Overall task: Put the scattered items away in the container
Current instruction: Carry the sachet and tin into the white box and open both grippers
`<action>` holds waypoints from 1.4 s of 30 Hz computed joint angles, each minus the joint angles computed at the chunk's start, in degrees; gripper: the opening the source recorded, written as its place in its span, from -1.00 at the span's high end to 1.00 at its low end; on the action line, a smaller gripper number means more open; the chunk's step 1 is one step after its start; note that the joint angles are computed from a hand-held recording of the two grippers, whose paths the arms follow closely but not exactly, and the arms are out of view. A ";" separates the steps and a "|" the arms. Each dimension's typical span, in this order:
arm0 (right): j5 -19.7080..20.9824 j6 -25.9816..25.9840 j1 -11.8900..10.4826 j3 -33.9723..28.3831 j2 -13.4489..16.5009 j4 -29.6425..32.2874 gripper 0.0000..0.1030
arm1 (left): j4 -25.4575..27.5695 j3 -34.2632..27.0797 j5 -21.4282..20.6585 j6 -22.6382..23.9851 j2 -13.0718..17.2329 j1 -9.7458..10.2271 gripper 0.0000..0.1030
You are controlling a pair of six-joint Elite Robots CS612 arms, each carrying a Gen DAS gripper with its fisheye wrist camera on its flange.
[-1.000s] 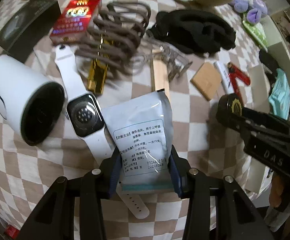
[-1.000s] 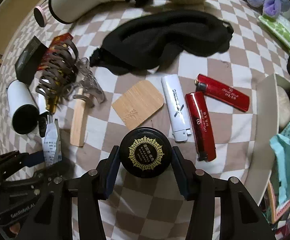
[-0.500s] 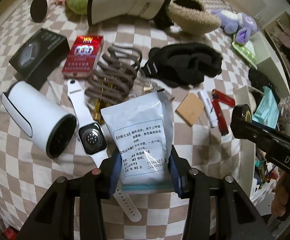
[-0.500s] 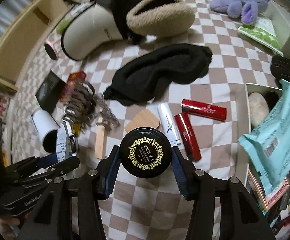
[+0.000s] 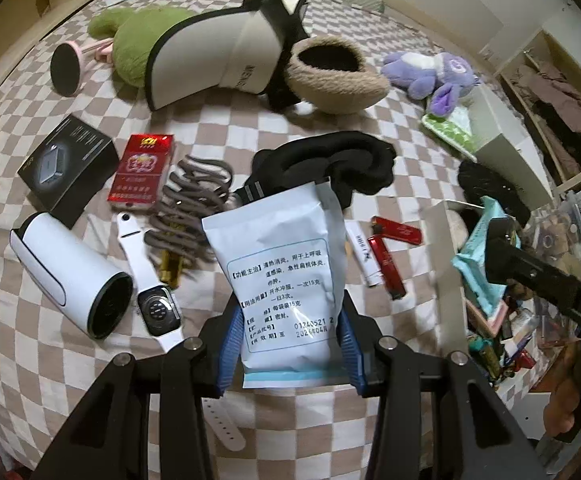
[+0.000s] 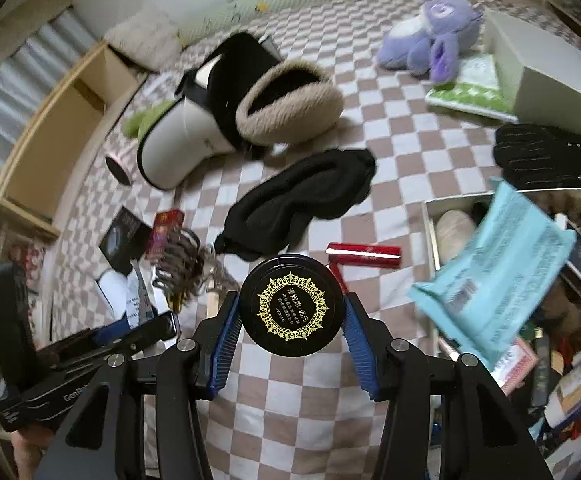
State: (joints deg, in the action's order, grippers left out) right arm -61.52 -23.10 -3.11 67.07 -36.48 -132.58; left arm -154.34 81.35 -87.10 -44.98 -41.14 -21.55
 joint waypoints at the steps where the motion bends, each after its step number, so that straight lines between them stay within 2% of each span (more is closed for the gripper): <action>1: 0.52 0.38 -0.30 0.21 -0.19 -0.52 0.00 | -0.38 -0.05 0.00 0.16 -0.08 -0.12 0.15; 12: 3.79 5.97 -3.64 1.63 -1.39 -6.88 0.00 | -4.23 -2.69 -0.71 3.10 0.44 -1.96 0.15; 21: 3.37 13.38 -6.90 2.26 -1.53 -12.79 0.00 | -5.72 -6.36 -1.98 6.34 1.96 -3.71 0.15; 34: -0.55 19.73 -10.43 1.41 -0.61 -13.90 0.00 | -4.88 -12.27 -4.23 9.36 5.07 -5.53 0.15; 42: -4.18 20.77 -11.54 -0.08 0.48 -12.15 0.00 | -3.11 -15.76 -5.78 11.16 7.08 -6.23 0.15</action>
